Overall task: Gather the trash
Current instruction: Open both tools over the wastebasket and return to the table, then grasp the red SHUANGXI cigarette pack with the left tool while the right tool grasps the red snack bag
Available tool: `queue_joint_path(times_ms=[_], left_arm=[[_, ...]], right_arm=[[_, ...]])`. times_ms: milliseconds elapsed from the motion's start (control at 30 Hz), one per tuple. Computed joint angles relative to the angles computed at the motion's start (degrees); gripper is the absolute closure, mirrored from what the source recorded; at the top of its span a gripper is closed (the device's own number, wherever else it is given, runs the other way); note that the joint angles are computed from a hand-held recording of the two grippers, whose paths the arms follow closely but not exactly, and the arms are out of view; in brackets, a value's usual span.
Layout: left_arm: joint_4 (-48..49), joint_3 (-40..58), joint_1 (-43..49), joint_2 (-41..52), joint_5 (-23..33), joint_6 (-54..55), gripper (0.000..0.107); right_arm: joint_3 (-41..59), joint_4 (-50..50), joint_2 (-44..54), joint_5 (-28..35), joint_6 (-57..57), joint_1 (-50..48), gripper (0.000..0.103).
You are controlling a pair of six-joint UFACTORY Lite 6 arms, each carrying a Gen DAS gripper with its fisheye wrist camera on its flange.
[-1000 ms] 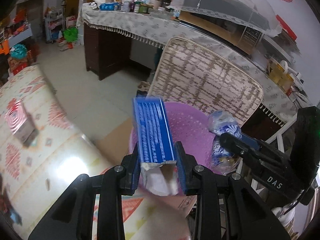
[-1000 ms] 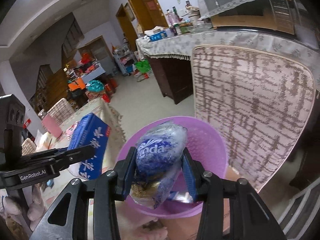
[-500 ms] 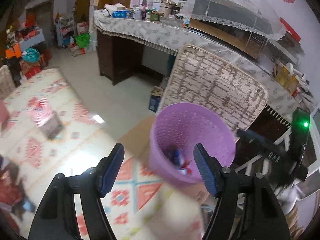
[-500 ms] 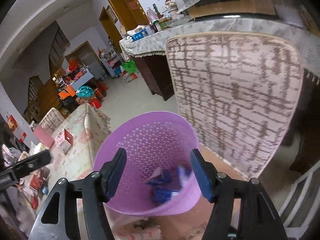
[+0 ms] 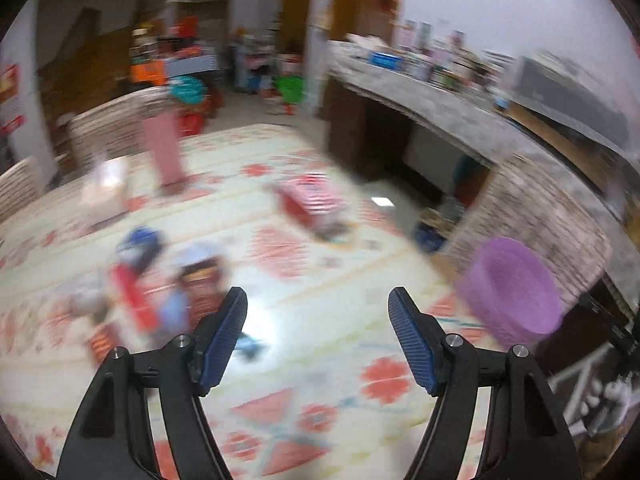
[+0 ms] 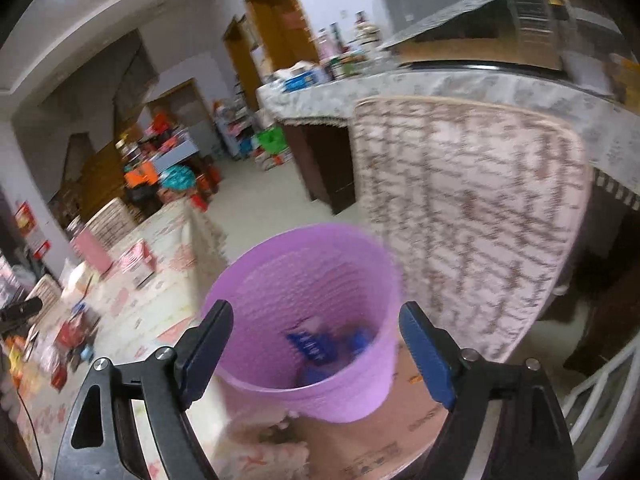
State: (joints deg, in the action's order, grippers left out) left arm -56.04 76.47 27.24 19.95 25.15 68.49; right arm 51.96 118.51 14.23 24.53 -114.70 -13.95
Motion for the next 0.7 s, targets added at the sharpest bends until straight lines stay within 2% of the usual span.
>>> queue_joint_path(times_ms=[133,300,600,700], left_arm=[[-0.5,0.6,9.1,1.6,-4.3,1.9,0.032],[3.7,9.3,18.0,11.4,-4.4,-2.7,0.031],[22.9,31.2,19.6,34.4,-1.4,-22.0,0.031],[25.3,34.8,19.2,37.8,-0.3,-24.4,0.031]], right_arm=[[0.3,-1.5,1.0,0.7,3.2,6.2,0.014],[2.9,-0.5,3.5,-1.5,5.2,15.2,0.014],[9.5,0.2,7.9,-7.9,8.5,30.0,0.014],[12.5,-1.1,9.7,-10.4,10.5,34.3,0.014]])
